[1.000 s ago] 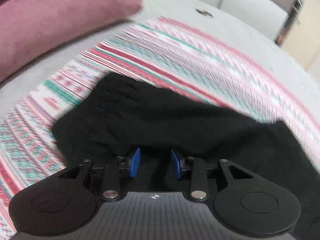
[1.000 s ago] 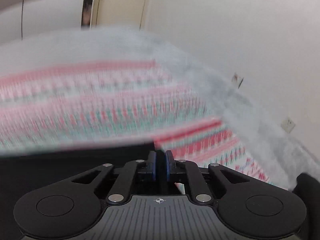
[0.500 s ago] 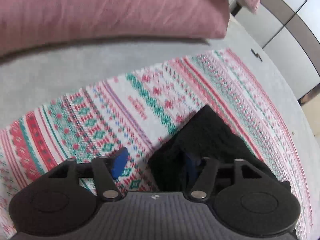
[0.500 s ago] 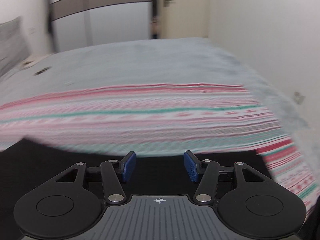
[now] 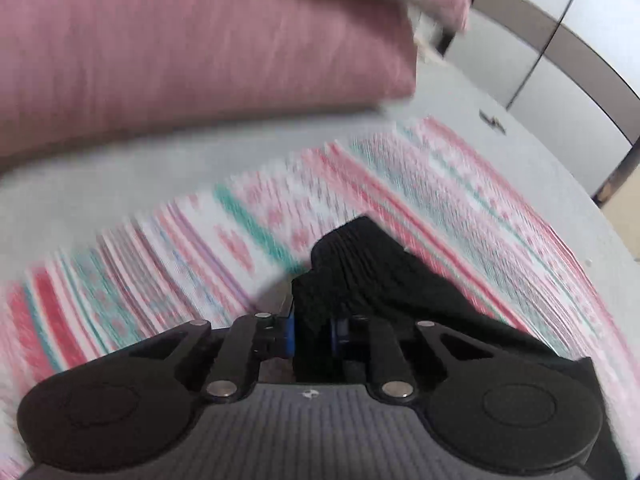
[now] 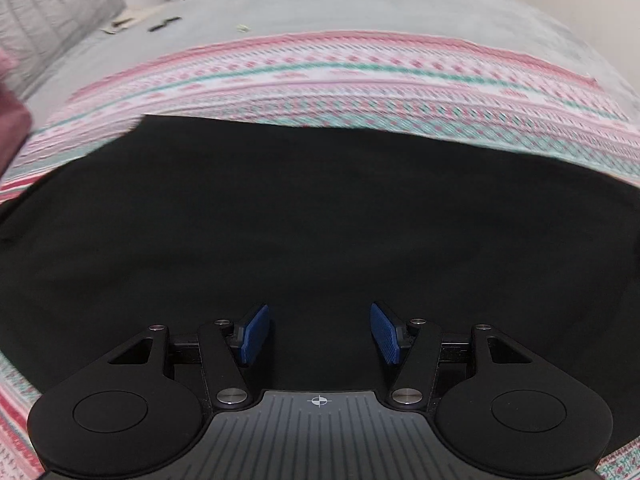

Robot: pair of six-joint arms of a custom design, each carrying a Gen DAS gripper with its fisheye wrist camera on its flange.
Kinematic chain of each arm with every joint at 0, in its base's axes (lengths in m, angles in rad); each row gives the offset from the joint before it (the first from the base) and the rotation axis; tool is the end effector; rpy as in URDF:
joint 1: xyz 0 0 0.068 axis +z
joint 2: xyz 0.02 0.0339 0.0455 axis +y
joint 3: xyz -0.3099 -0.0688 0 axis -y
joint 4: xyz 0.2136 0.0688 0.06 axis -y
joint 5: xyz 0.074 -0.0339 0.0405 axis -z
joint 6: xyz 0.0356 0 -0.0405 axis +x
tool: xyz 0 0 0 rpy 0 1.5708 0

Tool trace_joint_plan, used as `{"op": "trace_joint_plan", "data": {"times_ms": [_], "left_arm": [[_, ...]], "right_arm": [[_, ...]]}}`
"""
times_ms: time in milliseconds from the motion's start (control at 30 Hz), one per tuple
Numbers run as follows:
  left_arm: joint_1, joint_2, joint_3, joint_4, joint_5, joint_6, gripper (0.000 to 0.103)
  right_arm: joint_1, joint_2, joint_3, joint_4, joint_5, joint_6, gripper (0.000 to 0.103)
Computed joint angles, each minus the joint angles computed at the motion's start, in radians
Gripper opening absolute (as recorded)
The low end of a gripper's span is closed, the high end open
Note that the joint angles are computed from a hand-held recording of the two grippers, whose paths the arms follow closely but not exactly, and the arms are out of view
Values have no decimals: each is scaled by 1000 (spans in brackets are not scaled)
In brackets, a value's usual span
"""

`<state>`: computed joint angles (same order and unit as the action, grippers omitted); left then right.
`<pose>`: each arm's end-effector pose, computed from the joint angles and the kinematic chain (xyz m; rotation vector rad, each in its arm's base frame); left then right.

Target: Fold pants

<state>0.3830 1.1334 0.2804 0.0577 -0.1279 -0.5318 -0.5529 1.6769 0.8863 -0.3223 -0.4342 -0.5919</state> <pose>0.1383 0.0606 0.1947 -1.0968 2.0887 0.0790 0.2570 -0.1410 0.2167 -0.1790 2.5216 0.1494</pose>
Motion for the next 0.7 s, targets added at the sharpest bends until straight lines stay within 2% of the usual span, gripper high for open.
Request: {"op": "trace_joint_plan", "data": {"times_ms": [67,133,233,333,367,433,500,567,633,700], "left_arm": [[-60,-52,17,-29,-167,42,39],[-70,-75,24,-54,-250,66,39],[-33,-27,23,-68,-227,70,39],[-21,79,49,-86,-210,101,48],[-30,89,65,-116,-227,86,54],[-23,50,85,-155,-207,68,59],[-34,-16,105,-193,-197,56,81],[-131,-58,112,-194,-264,33,85],[-330,-83,127,-234,-397,-16,85],[-476,-34,144,-214,-419,-33,85]], "right_arm": [[-23,24,18,13,11,-19,56],[-51,53,52,10,12,-32,56],[-80,88,92,27,37,-33,56],[-128,141,178,14,34,-10,56],[-160,159,221,-10,16,3,56],[-242,221,346,-60,-45,69,56],[-321,291,475,-100,-93,173,56],[-378,371,596,-122,-132,247,56],[-403,436,674,-105,-122,291,56],[-401,486,716,-73,-95,307,57]]}}
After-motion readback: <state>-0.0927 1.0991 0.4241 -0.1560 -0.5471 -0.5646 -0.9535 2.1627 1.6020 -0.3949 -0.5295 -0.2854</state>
